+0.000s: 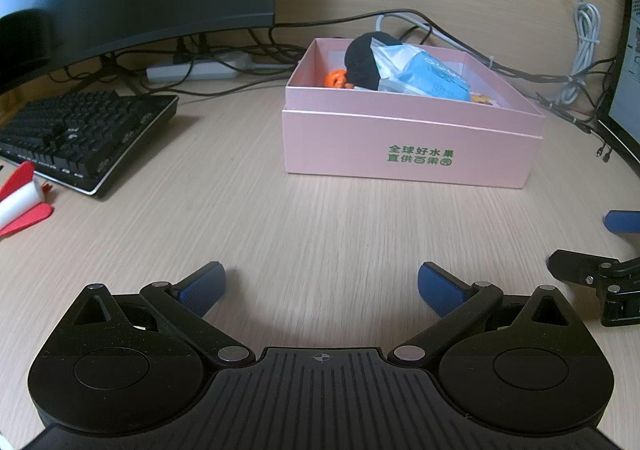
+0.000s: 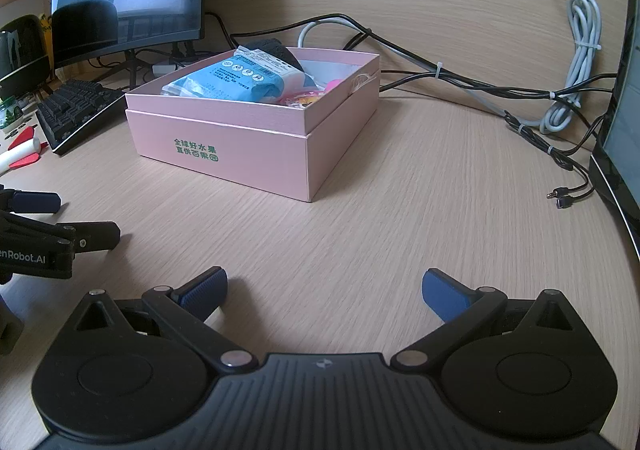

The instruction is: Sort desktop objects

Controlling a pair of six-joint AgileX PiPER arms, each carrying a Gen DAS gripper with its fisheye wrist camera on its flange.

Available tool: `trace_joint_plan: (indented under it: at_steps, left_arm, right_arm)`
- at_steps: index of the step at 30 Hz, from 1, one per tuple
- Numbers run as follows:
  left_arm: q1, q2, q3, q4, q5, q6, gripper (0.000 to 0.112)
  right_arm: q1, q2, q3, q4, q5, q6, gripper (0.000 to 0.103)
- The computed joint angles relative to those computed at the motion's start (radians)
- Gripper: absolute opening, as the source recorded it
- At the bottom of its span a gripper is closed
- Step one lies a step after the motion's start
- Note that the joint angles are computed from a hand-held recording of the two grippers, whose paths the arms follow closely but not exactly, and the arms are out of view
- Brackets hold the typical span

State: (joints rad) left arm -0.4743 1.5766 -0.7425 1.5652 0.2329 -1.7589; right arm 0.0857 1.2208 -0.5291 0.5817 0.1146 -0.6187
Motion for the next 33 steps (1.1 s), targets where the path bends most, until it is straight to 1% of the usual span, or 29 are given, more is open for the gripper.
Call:
trace_joint_plan:
  at_steps: [33]
  left_arm:
    - [-0.002,0.004,-0.004,-0.004,0.005,0.001,0.103]
  right_arm:
    - [0.001,-0.001,-0.001,-0.012,0.001,0.012,0.103]
